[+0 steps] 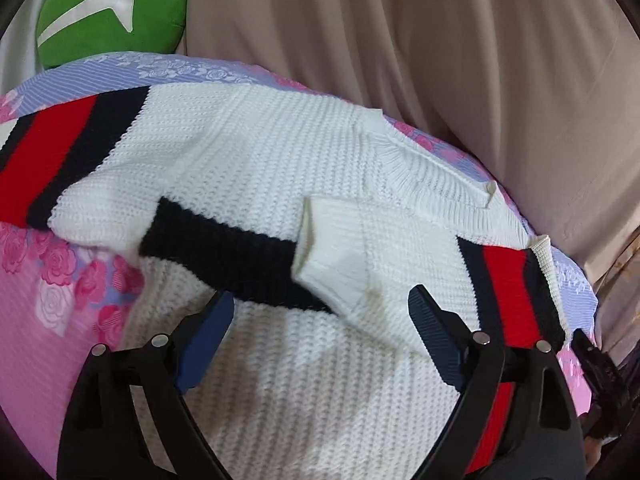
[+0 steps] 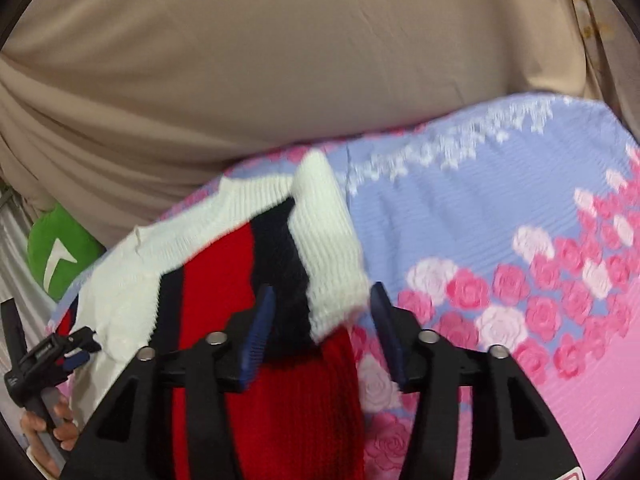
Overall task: Fold small clothes
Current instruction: 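Carry the sleeve with the right tool across the sweater body and release, then grasp the other sleeve cuff with the left tool and lift it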
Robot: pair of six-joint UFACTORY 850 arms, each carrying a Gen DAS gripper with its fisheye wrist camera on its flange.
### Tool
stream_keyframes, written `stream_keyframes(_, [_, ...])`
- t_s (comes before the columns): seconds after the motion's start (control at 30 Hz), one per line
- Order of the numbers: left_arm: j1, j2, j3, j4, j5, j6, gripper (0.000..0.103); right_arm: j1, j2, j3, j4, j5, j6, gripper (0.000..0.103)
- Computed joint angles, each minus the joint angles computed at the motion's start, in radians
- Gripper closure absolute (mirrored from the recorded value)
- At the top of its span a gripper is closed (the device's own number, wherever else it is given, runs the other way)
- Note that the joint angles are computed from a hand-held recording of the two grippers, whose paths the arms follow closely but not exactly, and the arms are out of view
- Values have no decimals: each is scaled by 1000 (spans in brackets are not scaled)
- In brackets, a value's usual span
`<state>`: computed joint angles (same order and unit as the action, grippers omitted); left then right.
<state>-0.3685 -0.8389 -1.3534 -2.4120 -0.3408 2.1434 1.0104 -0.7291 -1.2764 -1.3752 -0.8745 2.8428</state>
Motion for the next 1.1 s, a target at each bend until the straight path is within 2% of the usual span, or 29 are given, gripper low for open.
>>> stream_keyframes(0.03, [-7, -13, -23, 39, 12, -43, 17, -3, -1, -9, 12, -14, -26, 39])
stream_keyframes(0.07, [-10, -28, -50, 110, 26, -127, 24, -13, -1, -20, 21, -16, -55, 34])
stream_keyframes(0.1, [-9, -39, -69, 171, 30, -206, 43, -28, -5, -26, 29, 4, -77, 34])
stream_keyframes(0.13, [-12, -47, -85, 193, 41, -242, 52, -46, -5, -25, 36, 44, -91, 34])
stream_keyframes(0.17, [-16, -46, -92, 184, 59, -236, 77, -69, -15, -37, 50, 89, -113, 34])
stream_keyframes(0.2, [-14, -48, -94, 197, 45, -237, 96, -88, -19, -49, 74, 122, -144, 38])
stream_keyframes(0.23, [-16, -48, -96, 175, 46, -217, 96, -98, -28, -55, 83, 151, -159, 67])
stream_keyframes(0.27, [-15, -35, -82, 116, 32, -154, 97, -101, -37, -65, 90, 163, -183, 84])
stream_keyframes(0.3, [-14, -26, -69, 20, 10, -49, 97, -89, -33, -67, 60, 136, -164, 85])
stream_keyframes(0.37, [-8, 26, -6, -168, -73, 154, 97, -34, -10, -50, -67, 9, -54, 86])
stream_keyframes(0.43, [-4, 80, 59, -342, -150, 320, 97, 2, 1, -27, -134, -81, 41, 86])
stream_keyframes(0.47, [-3, 88, 66, -407, -166, 380, 97, 0, -5, -34, -105, -80, 26, 86])
stream_keyframes(0.5, [-5, 78, 49, -444, -146, 421, 97, -19, -21, -54, -41, -37, -31, 86])
stream_keyframes(0.53, [-11, 51, 7, -457, -88, 442, 97, -50, -43, -82, 43, 48, -130, 86])
stream_keyframes(0.57, [-17, 4, -59, -437, 5, 428, 97, -72, -75, -110, 109, 107, -188, 85])
stream_keyframes(0.6, [-20, -42, -116, -379, 82, 371, 97, -77, -79, -117, 134, 124, -203, 85])
stream_keyframes(0.63, [-20, -74, -142, -341, 116, 334, 97, -68, -72, -121, 141, 99, -227, 85])
stream_keyframes(0.67, [-16, -76, -129, -342, 109, 338, 97, -46, -62, -124, 129, 42, -210, 84])
stream_keyframes(0.73, [-15, -54, -84, -390, 58, 389, 96, -12, -32, -98, 34, -8, -119, 84])
stream_keyframes(0.8, [-15, -45, -70, -389, 48, 379, 96, -1, -47, -125, 53, -48, -181, 81])
stream_keyframes(0.83, [-21, -44, -69, -443, 58, 430, 96, -17, -71, -159, 123, -19, -274, 77])
stream_keyframes(0.87, [-24, -40, -62, -483, 66, 471, 93, -48, -102, -181, 220, 47, -362, 77])
stream_keyframes(0.9, [-25, -33, -49, -489, 65, 477, 92, -64, -118, -194, 275, 70, -408, 77])
stream_keyframes(0.93, [-21, -21, -34, -460, 61, 446, 90, -57, -100, -189, 288, 52, -412, 77])
stream_keyframes(0.97, [-14, -3, -4, -402, 39, 392, 87, -45, -78, -174, 273, 40, -374, 77])
stream_keyframes(1.0, [0, 21, 30, -350, 13, 346, 73, -28, -53, -146, 217, 30, -294, 77])
stream_keyframes(1.03, [17, 44, 62, -327, -14, 331, 66, -3, -28, -129, 179, 1, -252, 76])
stream_keyframes(1.07, [41, 81, 115, -347, -51, 352, 50, 17, -19, -128, 170, -37, -253, 76])
stream_keyframes(1.1, [65, 109, 154, -366, -81, 366, 38, 41, -16, -134, 174, -79, -265, 76])
